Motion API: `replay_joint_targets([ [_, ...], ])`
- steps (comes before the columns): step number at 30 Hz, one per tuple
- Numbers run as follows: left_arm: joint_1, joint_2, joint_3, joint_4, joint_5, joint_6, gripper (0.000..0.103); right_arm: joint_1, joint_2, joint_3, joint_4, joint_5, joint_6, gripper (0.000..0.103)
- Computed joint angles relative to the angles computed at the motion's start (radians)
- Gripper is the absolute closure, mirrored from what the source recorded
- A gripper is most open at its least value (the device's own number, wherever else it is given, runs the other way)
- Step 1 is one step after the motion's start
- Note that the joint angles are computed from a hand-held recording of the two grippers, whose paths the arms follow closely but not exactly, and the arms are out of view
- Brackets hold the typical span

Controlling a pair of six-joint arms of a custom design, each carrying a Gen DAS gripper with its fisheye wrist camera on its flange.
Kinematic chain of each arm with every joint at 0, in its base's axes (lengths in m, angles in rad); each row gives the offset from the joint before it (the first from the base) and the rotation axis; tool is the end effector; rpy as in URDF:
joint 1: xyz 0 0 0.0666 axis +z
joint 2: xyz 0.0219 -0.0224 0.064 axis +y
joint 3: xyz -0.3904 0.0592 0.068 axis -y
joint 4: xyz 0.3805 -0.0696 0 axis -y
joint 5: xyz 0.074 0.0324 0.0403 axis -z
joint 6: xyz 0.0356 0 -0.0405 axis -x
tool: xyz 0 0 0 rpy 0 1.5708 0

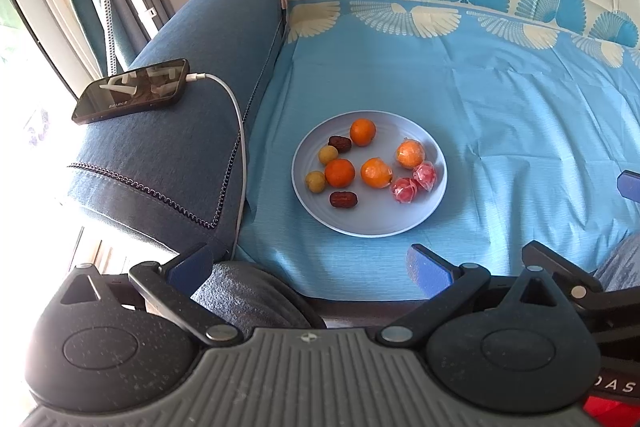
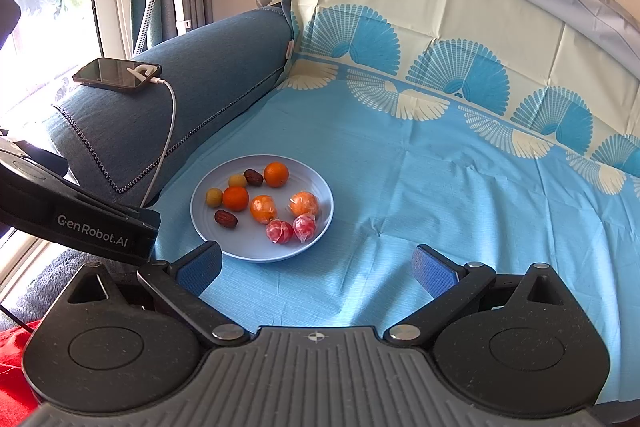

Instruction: Organize fruits

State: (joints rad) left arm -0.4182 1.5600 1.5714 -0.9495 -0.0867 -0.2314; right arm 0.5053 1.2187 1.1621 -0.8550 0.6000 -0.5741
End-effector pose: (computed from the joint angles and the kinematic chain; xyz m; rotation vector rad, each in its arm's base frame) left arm 0.4861 -0.2131 0.4377 0.7653 2.3843 0.0317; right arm 0.3548 0.1729 0.4171 0.3191 2.2676 -0.2040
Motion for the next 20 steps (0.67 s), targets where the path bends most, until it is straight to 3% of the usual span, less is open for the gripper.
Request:
replay_joint_targets([
  [20,-0.001,0.005,-0.002,0.001,-0.024,-0.007,0.0,-0.001,0.001,-0.001,0.004,-0.003,0.003,0.001],
])
